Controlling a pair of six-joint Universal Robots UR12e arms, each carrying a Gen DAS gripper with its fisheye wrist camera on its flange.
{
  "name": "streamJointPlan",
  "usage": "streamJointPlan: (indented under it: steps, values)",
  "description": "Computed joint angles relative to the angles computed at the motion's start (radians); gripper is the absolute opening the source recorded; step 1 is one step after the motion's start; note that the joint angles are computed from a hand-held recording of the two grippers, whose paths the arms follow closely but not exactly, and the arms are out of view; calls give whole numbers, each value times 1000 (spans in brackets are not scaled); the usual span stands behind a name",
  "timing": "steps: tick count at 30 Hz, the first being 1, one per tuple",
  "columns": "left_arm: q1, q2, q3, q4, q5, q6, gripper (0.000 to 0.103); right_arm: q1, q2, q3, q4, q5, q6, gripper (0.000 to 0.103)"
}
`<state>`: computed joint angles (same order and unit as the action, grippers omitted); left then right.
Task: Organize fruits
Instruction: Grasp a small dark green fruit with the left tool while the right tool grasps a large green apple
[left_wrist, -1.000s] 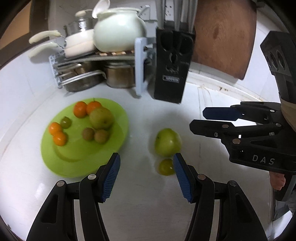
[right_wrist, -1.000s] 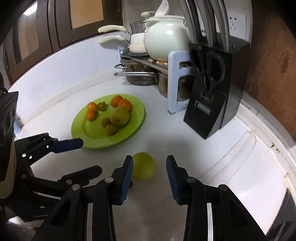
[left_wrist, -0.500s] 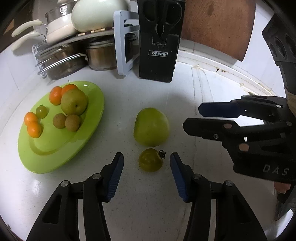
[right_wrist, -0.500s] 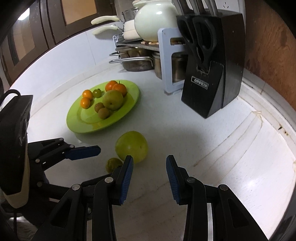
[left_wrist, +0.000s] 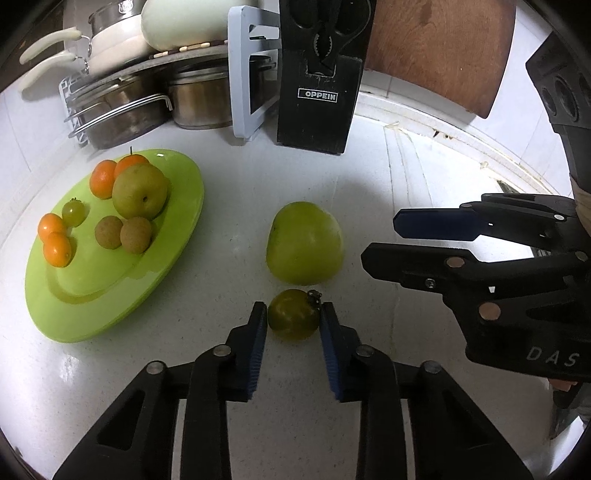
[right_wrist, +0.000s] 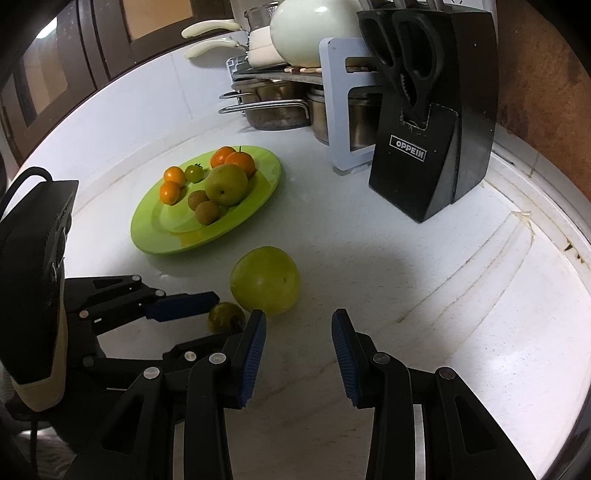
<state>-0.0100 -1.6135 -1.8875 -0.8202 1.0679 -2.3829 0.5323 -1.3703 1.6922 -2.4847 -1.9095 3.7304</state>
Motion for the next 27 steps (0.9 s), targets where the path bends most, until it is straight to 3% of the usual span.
streamJointPlan:
  steps: [7, 8, 10, 11, 18, 27]
  values:
    - [29, 8, 1, 14, -7, -56, 29, 0, 15, -17, 5, 9, -25, 38]
    - [33, 8, 3, 21, -8, -69, 29, -1, 18, -21, 7, 11, -31, 41]
    - [37, 7, 3, 44, -2, -87, 29, 1, 27, -30, 10, -4, -36, 58]
    - [39, 6, 3, 58, 1, -97, 29, 2, 30, -33, 8, -8, -38, 59]
    - [53, -4, 10, 101, 23, -157, 29, -14, 60, -62, 12, 44, -56, 59]
    - [61, -6, 10, 110, 31, -181, 29, -17, 85, -88, 38, 50, -65, 58]
